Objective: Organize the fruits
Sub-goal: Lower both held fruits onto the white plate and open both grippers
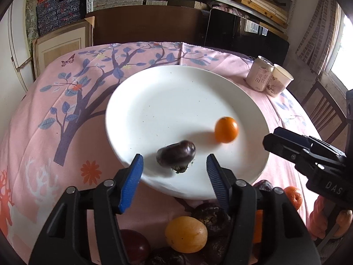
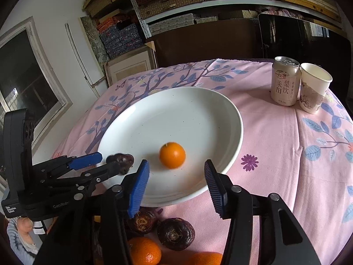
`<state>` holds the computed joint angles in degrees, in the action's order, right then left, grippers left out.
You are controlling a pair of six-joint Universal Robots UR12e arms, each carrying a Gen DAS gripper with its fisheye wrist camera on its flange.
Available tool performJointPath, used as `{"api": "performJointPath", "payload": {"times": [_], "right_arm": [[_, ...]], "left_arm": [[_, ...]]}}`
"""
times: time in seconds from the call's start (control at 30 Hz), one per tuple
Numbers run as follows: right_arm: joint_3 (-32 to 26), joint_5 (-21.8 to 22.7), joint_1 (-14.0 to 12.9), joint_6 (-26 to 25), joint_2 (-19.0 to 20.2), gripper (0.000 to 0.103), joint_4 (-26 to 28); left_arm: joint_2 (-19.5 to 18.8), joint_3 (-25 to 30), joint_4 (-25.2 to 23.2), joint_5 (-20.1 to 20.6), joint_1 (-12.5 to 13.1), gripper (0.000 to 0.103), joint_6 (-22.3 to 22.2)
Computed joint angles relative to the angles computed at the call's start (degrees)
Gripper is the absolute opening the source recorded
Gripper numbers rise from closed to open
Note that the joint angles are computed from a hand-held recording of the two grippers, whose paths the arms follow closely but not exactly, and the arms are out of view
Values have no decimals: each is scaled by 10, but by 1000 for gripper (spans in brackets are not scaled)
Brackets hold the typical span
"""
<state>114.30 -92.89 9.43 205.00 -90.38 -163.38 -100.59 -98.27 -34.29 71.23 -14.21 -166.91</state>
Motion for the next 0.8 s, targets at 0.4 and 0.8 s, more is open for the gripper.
{"api": "performJointPath", "payload": {"times": [0.4, 0.8], "right_arm": [[49, -40, 9, 35, -45, 66, -46], [118, -63, 12, 104, -99, 78, -78]], "left_arm": [[46, -65, 88, 38, 36, 78, -55], [80, -113, 66, 45, 57, 80, -42]]}}
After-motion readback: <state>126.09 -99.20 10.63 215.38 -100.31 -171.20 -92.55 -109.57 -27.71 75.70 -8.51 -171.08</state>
